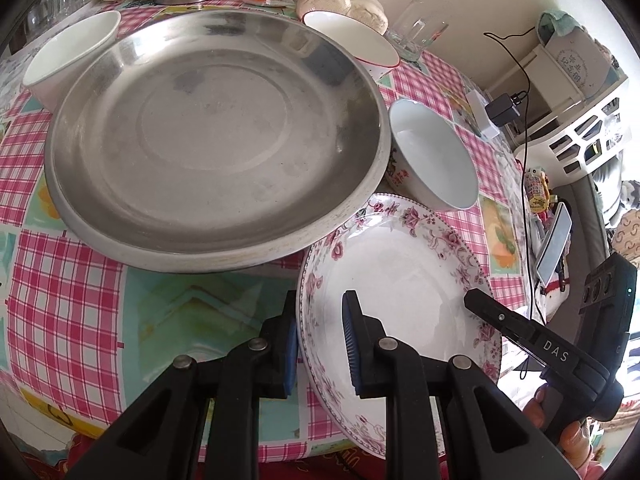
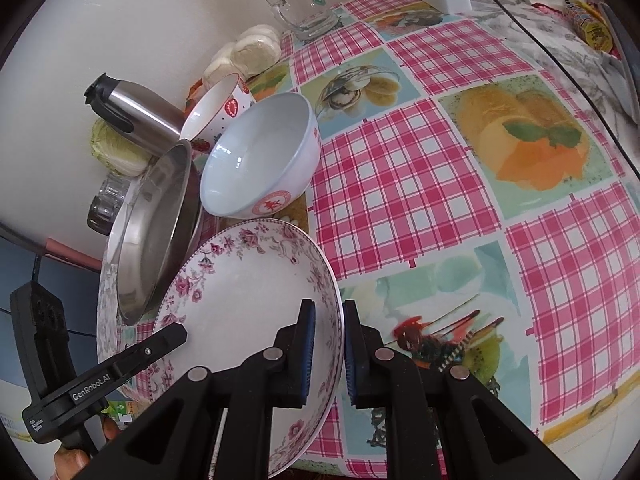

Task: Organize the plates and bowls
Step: 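Lift the floral plate with both grippers and carry it over the basin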

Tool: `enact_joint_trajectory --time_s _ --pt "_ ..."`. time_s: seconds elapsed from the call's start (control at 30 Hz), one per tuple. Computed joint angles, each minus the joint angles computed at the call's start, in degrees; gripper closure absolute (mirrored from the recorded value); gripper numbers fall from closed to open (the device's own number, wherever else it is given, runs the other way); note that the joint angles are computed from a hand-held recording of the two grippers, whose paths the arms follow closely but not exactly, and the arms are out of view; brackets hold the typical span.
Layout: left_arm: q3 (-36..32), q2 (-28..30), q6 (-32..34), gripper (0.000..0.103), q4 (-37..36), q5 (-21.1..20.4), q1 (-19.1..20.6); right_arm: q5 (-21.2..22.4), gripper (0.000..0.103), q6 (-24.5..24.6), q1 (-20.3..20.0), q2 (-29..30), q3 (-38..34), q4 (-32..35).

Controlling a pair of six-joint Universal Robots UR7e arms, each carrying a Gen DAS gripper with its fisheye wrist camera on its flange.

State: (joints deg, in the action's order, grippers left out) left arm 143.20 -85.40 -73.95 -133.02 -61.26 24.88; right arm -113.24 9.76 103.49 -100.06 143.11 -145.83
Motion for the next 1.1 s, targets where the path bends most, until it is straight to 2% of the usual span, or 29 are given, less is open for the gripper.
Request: enact_joint_trajectory --time_s 0.07,0.4,1.1 --pt "0.56 -2.52 -0.94 0.082 2.77 -0.36 -1.16 0.05 0.089 0.2 0.63 0.08 -0.11 -0.5" --pt "-0.14 -2.27 -0.78 0.082 4.19 -0.83 -1.51 -0.05 0.089 0.82 3.31 -0.28 -0.28 -2.23" --pt "-0.1 -3.24 1.35 0.082 1.67 1.25 -3.48 2.23 0.089 -2.04 4.16 -3.71 1.28 -8.01"
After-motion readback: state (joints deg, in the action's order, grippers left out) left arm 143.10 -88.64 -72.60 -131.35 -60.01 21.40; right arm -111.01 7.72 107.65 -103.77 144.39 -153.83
